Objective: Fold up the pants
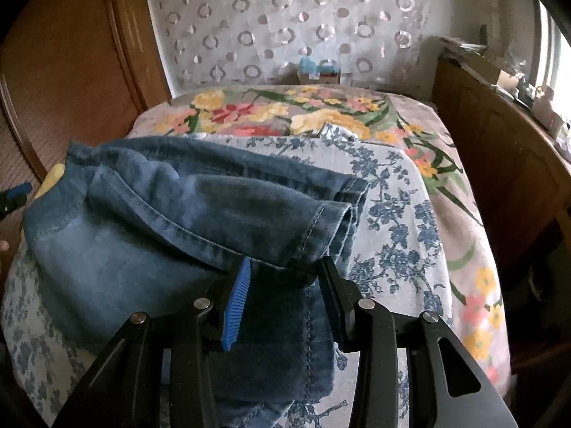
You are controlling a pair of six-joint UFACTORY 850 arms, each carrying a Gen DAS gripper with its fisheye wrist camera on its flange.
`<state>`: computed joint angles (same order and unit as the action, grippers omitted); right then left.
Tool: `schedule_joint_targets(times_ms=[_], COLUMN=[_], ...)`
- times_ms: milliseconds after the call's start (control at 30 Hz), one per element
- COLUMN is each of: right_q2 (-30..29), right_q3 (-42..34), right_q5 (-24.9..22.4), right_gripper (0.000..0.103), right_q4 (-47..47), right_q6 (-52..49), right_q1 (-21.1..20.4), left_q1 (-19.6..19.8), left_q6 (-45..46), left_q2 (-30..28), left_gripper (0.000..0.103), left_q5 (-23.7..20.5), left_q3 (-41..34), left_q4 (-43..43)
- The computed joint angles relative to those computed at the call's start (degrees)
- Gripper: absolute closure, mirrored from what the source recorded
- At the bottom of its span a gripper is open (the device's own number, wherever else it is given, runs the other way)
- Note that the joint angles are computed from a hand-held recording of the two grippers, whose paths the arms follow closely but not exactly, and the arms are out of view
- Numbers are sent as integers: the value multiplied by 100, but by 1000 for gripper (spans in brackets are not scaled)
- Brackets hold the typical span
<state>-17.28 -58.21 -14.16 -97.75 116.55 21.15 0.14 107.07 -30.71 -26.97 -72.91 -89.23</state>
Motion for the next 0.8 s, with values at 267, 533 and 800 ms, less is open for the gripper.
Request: schedule_joint_targets(times_ms=[267, 533, 800], right_q2=[-88, -230, -767], right_q3=[-315, -713, -1416], right_q5=[39, -384, -969], right_gripper=[98, 99, 99], right_q4=[447, -253, 942], right_q6=[-1080, -656, -1927], right_q1=[-40, -167, -315], left_q1=[100, 164, 176], left_q6=[-297, -359, -422], left_q2=[-175, -318, -415], left_gripper=[21, 21, 21], left_q5=[95, 177, 183], left_q3=[-267, -468, -583], left_q4=[311, 300, 338])
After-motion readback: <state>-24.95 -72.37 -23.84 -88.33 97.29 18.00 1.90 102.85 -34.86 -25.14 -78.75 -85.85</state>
